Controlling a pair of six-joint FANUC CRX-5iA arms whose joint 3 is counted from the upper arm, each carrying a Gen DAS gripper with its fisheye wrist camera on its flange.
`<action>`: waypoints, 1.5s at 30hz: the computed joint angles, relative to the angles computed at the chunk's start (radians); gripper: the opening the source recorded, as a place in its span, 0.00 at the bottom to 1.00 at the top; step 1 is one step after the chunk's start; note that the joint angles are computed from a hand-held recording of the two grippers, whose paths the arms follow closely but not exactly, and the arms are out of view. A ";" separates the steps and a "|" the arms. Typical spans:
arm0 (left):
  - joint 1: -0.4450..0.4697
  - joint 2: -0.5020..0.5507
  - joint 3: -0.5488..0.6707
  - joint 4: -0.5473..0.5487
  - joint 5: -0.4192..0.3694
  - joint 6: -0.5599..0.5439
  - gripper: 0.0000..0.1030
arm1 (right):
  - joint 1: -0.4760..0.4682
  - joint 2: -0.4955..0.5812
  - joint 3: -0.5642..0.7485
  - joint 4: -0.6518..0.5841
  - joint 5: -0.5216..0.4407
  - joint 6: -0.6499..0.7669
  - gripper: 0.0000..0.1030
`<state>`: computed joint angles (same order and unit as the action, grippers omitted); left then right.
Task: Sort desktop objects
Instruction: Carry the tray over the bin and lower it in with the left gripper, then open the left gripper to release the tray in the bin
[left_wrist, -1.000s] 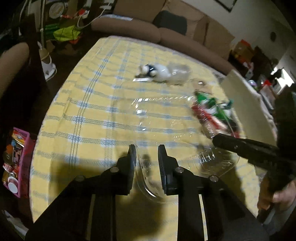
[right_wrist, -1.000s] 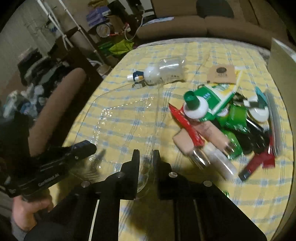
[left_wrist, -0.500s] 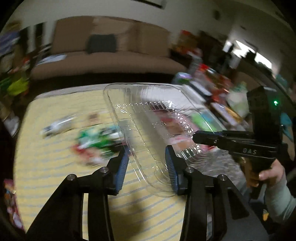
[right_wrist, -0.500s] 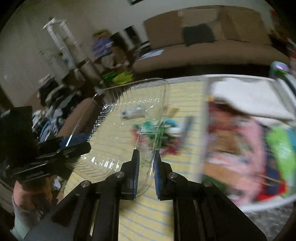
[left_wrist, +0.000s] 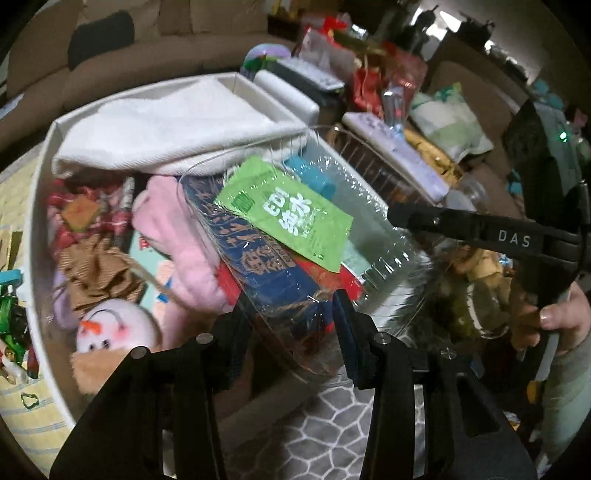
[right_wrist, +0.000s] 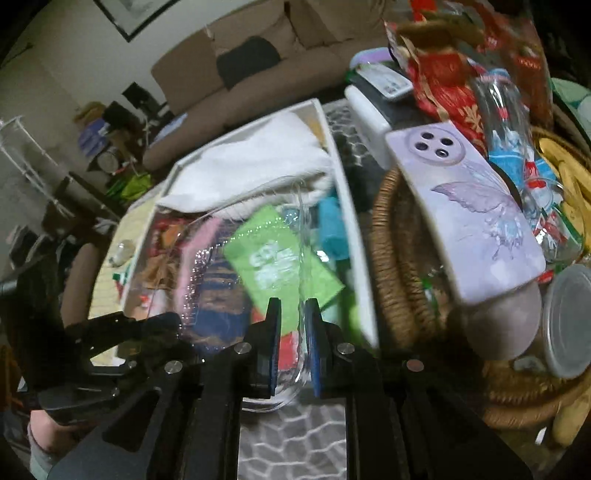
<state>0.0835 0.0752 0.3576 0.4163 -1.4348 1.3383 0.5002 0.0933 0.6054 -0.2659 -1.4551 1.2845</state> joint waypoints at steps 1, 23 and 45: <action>-0.007 0.007 0.009 -0.011 -0.009 0.008 0.38 | -0.005 0.007 0.002 -0.004 -0.003 0.009 0.13; -0.005 0.039 0.118 -0.076 -0.050 0.015 0.41 | -0.004 0.008 -0.059 0.033 0.027 0.059 0.17; -0.061 0.059 0.152 -0.184 -0.098 0.059 0.82 | 0.065 -0.024 -0.113 0.209 0.111 0.043 0.32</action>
<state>0.0221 0.1341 0.5097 0.2326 -1.5331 1.3970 0.5651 0.0689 0.4921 -0.0568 -1.3445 1.3277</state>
